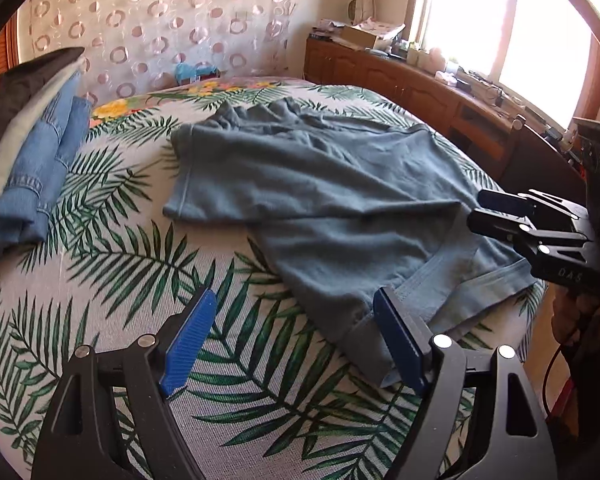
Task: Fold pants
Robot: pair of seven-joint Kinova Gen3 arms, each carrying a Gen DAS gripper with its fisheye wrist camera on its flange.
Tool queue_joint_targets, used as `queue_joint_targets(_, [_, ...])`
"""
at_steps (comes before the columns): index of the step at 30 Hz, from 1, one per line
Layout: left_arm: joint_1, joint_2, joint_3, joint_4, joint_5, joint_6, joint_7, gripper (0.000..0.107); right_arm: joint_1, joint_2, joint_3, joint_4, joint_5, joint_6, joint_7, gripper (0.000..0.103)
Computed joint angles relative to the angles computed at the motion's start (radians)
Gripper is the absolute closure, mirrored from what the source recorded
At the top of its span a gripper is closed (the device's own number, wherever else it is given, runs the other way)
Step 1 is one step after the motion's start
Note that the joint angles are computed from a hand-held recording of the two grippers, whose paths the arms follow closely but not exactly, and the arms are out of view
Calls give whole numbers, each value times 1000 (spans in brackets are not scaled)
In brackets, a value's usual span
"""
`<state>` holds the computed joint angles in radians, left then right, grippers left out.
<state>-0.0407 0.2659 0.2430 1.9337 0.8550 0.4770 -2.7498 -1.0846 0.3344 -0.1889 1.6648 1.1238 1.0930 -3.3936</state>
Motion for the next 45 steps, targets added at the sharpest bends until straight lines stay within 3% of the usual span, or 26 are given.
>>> queue_joint_targets(7, [-8, 11, 12, 12, 20, -10, -19, 26, 52, -8, 10, 17, -28, -100, 27, 66])
queue_joint_targets(12, [-16, 10, 12, 15, 45, -2, -36, 26, 70, -12, 22, 14, -51, -119, 17, 73])
queue_joint_targets(20, [-21, 4, 2, 23, 81, 6, -63, 26, 40, -2, 30, 8, -13, -137, -10, 95])
queue_joint_targets(30, [-6, -52, -19, 59, 187, 6, -172, 26, -68, -48, -40, 48, 118, 80, -141, 96])
queue_joint_targets(45, [59, -62, -49, 58, 190, 12, -184, 26, -149, -59, -122, 84, 48, 262, -245, 96])
